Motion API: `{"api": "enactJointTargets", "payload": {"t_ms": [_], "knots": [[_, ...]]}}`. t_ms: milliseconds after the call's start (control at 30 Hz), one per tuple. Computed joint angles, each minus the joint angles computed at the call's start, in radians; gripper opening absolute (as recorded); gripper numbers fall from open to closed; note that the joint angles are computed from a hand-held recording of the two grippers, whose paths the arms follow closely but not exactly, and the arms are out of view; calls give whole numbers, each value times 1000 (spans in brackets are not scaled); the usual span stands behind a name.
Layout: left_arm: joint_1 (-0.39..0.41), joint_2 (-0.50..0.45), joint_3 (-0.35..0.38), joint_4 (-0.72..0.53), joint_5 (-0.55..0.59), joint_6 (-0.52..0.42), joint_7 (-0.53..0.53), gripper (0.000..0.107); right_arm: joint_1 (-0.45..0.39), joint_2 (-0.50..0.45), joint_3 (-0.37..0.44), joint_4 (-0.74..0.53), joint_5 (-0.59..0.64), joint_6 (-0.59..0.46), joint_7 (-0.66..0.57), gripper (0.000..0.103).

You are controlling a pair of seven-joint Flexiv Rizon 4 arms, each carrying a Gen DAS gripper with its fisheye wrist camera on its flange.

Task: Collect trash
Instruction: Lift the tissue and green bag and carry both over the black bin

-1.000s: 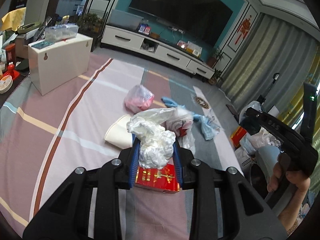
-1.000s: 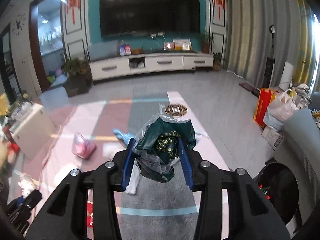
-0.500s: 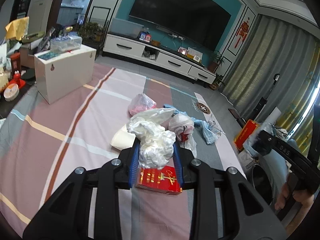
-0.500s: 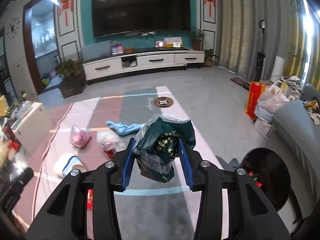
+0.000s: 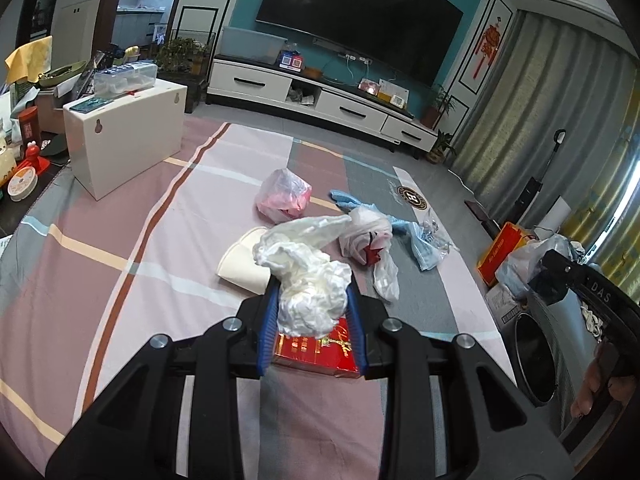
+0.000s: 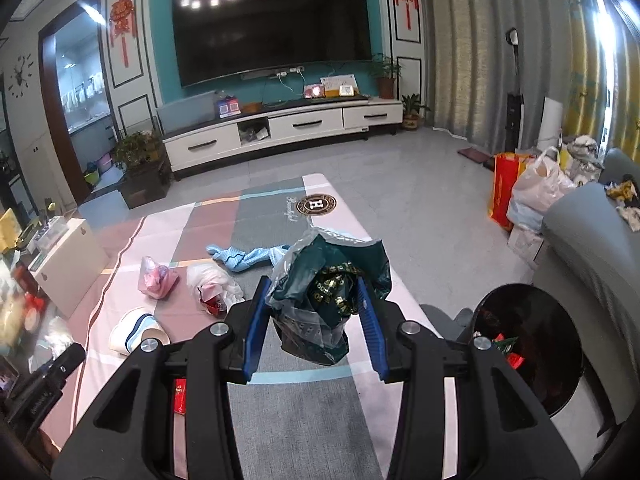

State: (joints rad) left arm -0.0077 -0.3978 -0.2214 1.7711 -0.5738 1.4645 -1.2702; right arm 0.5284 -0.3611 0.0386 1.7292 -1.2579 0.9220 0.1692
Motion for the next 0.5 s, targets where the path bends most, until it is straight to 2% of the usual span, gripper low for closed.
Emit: {"api": "enactJointTargets", "payload": {"t_ms": [233, 333, 433, 500], "knots": [[-23, 3, 32, -5, 38, 8, -29, 31, -11, 28, 1, 24, -46, 10, 51, 43], [1, 12, -9, 10, 16, 28, -10, 32, -17, 41, 5, 36, -73, 7, 82, 43], [41, 23, -82, 38, -25, 95, 45, 31, -19, 59, 18, 46, -82, -24, 88, 43], [35, 28, -78, 41, -21, 111, 34, 31, -25, 77, 24, 59, -94, -30, 106, 43]]}}
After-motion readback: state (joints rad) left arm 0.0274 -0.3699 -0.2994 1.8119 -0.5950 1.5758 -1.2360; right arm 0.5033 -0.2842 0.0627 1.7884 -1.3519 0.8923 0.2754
